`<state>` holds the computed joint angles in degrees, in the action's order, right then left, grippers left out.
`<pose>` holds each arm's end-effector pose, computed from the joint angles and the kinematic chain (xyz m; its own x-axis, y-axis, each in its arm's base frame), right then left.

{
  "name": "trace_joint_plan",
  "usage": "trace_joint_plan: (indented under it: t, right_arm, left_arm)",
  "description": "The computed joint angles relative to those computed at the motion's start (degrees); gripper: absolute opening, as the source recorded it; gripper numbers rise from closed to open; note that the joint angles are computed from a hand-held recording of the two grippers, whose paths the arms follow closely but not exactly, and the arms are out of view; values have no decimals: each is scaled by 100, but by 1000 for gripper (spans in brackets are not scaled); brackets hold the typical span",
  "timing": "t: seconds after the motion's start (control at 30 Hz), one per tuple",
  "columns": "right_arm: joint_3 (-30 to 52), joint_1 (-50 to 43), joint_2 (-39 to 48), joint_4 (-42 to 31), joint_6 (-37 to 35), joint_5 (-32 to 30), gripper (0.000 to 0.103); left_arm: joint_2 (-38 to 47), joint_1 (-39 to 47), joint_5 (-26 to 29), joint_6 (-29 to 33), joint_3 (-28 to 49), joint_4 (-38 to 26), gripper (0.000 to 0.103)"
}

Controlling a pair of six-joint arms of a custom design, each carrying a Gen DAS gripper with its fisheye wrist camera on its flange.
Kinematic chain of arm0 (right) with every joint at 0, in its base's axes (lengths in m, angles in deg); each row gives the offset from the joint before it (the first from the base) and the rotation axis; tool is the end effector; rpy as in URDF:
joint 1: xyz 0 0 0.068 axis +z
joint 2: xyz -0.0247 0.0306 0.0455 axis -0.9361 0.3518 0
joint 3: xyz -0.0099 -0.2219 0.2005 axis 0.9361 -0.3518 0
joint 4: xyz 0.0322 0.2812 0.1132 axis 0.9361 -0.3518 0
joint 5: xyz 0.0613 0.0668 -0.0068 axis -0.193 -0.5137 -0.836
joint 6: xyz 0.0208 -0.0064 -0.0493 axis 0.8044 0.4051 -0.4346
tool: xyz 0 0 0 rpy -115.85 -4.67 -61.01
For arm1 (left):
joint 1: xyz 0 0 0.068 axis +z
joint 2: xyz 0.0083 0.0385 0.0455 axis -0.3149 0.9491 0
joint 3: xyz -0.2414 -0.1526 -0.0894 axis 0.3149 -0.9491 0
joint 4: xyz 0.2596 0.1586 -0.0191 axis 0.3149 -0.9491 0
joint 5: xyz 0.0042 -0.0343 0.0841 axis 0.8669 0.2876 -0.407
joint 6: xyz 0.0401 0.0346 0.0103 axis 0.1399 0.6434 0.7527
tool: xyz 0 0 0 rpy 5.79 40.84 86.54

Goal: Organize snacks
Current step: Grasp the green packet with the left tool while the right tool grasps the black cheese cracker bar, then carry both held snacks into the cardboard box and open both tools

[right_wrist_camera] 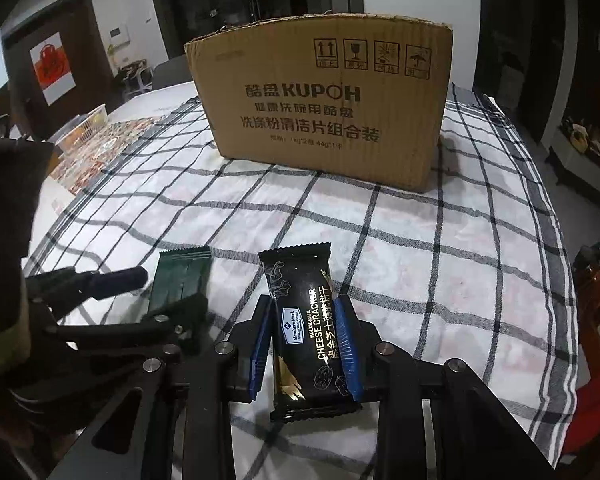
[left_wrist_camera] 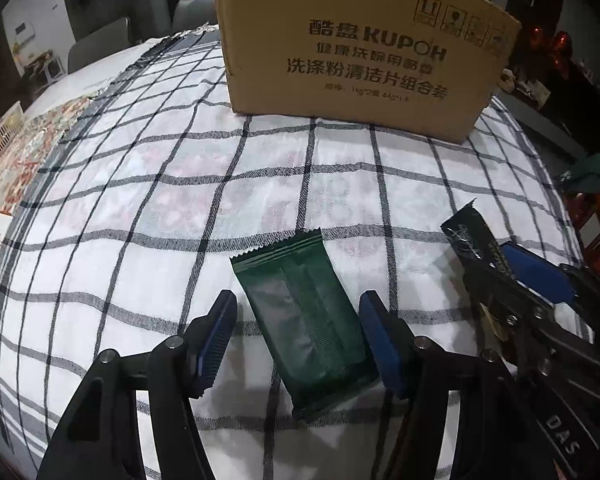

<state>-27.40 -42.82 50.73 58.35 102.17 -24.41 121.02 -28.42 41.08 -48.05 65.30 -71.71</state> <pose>0.2487 0.1153 0.0717 -0.7770 0.1359 -0.6146 0.0705 0.9891 0.1296 0.2844 -0.0546 0.0453 -0.8095 0.3261 -0.4883 0.3801 0.9249 -0.0124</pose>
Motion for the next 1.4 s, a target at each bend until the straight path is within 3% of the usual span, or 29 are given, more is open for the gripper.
trace_joint_plan:
  t: [0.33, 0.87, 1.4]
  right_arm:
    - [40, 85, -26, -32, 112, 57, 32]
    - [101, 333, -551, -480, 524, 360, 32]
    - [346, 203, -1496, -1040, 579, 786, 32]
  left_arm:
    - [88, 56, 118, -32, 25, 57, 52]
    - [-937, 523, 743, 572, -233, -139, 51]
    - [-1838, 753, 1421, 1078, 108, -388, 51]
